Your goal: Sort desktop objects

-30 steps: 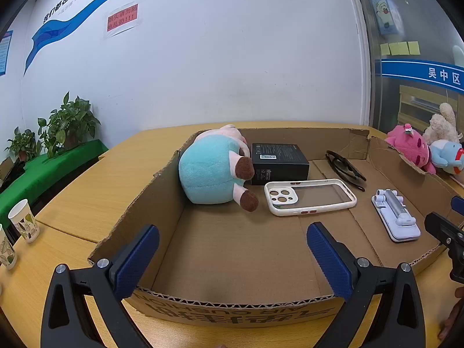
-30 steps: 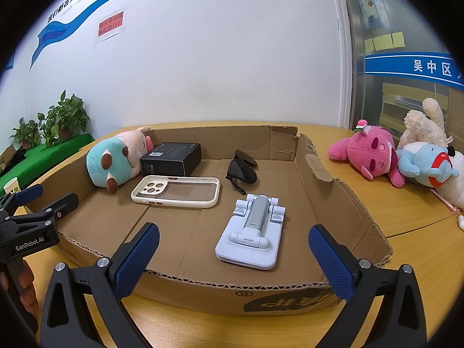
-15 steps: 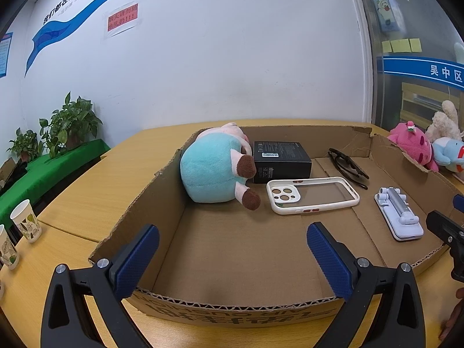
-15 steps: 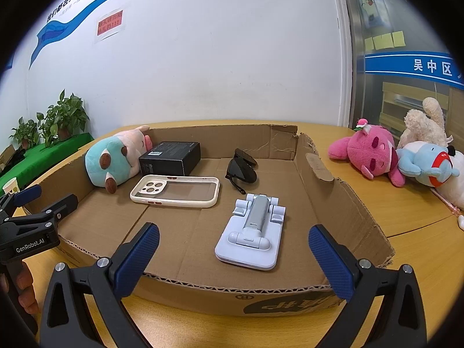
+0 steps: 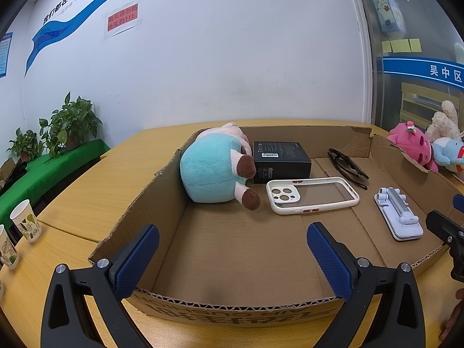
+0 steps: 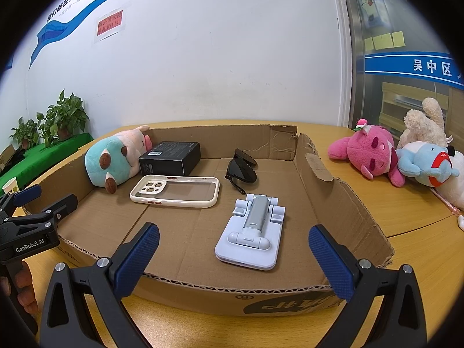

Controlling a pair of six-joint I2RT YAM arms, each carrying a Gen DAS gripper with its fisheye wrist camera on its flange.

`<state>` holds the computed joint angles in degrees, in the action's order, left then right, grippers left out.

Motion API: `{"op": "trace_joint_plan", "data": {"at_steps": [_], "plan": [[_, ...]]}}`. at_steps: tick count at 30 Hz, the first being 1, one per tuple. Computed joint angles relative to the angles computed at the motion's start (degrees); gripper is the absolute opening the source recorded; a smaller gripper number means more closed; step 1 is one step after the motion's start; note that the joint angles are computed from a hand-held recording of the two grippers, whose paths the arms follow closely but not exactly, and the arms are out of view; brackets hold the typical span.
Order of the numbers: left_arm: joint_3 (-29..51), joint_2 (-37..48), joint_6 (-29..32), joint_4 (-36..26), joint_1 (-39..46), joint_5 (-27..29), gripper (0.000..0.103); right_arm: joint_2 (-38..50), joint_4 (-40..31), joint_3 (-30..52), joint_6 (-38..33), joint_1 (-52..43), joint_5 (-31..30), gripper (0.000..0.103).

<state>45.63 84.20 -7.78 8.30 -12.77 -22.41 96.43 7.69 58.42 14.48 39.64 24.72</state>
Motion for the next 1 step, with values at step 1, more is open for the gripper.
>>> {"op": "trace_joint_plan", "data": {"at_steps": [1], "plan": [[0.05, 0.05, -0.01, -0.02, -0.03, -0.04, 0.103, 0.01, -0.06, 0.04, 0.0, -0.01, -0.02, 0.103]]}}
